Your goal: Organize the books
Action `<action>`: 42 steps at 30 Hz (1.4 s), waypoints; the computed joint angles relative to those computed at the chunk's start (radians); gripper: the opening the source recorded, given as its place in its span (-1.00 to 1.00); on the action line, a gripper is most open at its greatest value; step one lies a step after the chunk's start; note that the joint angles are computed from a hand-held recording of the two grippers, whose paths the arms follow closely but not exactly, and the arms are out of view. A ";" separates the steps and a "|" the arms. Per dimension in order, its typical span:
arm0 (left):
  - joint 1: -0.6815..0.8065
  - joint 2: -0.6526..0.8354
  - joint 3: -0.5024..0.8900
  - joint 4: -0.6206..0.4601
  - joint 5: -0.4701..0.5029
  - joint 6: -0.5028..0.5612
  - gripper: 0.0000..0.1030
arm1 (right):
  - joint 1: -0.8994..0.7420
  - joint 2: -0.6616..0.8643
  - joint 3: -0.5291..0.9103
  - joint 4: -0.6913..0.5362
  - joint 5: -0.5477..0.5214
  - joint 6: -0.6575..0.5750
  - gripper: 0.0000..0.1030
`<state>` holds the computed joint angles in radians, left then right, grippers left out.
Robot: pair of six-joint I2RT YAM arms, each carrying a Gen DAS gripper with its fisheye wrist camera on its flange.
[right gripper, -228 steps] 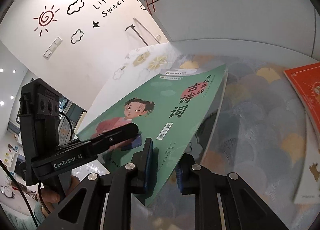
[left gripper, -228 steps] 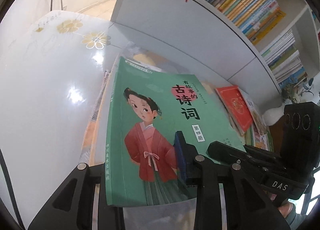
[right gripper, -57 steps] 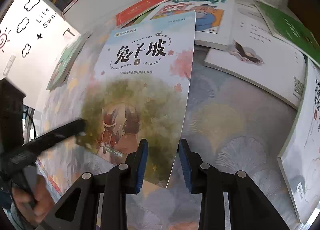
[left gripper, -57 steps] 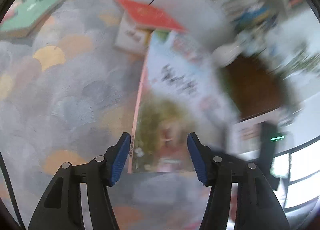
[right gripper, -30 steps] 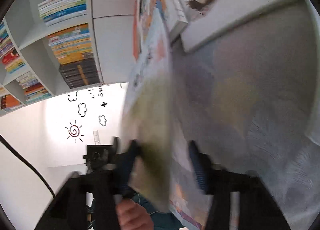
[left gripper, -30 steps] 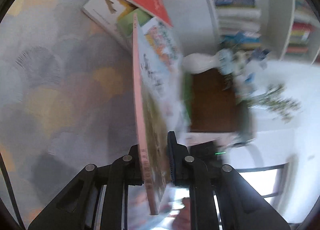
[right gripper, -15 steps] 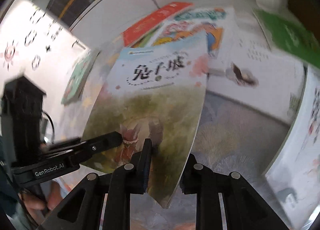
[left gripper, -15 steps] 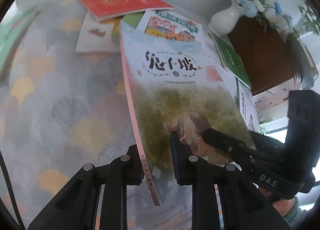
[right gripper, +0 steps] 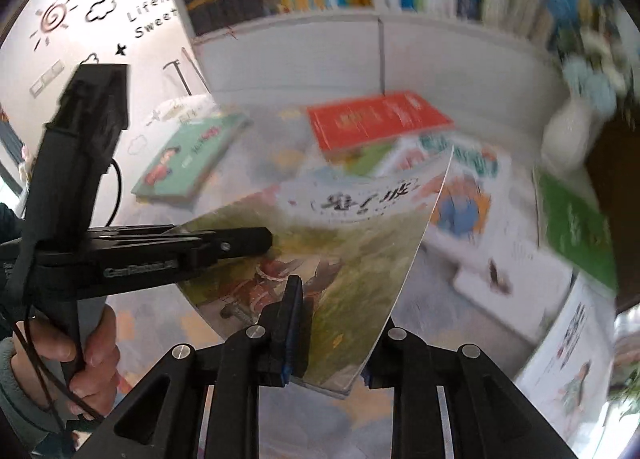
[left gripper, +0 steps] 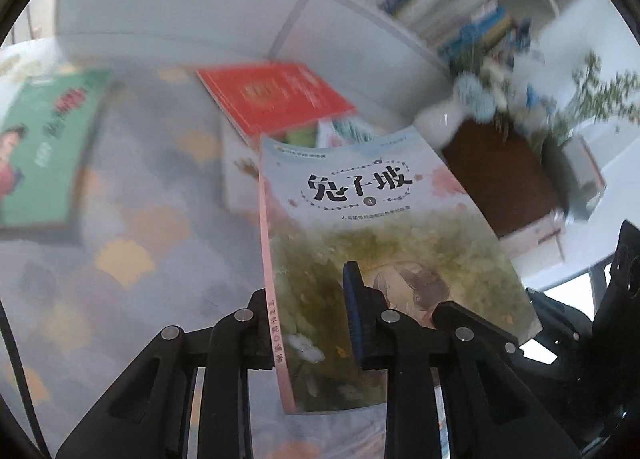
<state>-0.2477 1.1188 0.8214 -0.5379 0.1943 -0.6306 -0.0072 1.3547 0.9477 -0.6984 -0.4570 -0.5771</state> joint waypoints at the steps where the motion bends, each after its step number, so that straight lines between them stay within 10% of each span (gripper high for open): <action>1: 0.048 -0.026 0.000 -0.019 0.014 0.030 -0.56 | 0.042 -0.011 0.001 0.017 0.010 0.034 -0.54; 16: 0.824 0.075 -0.077 -0.076 0.350 0.508 -0.56 | 0.616 0.347 0.150 0.318 0.164 0.437 -0.53; 42: 0.813 0.215 -0.135 0.069 0.434 0.430 -0.49 | 0.576 0.610 0.353 0.223 0.147 0.447 -0.51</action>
<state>0.5648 1.3341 0.6866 -0.4688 0.6279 -0.2002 0.5693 1.9651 1.3010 -0.4750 -0.3105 -0.1297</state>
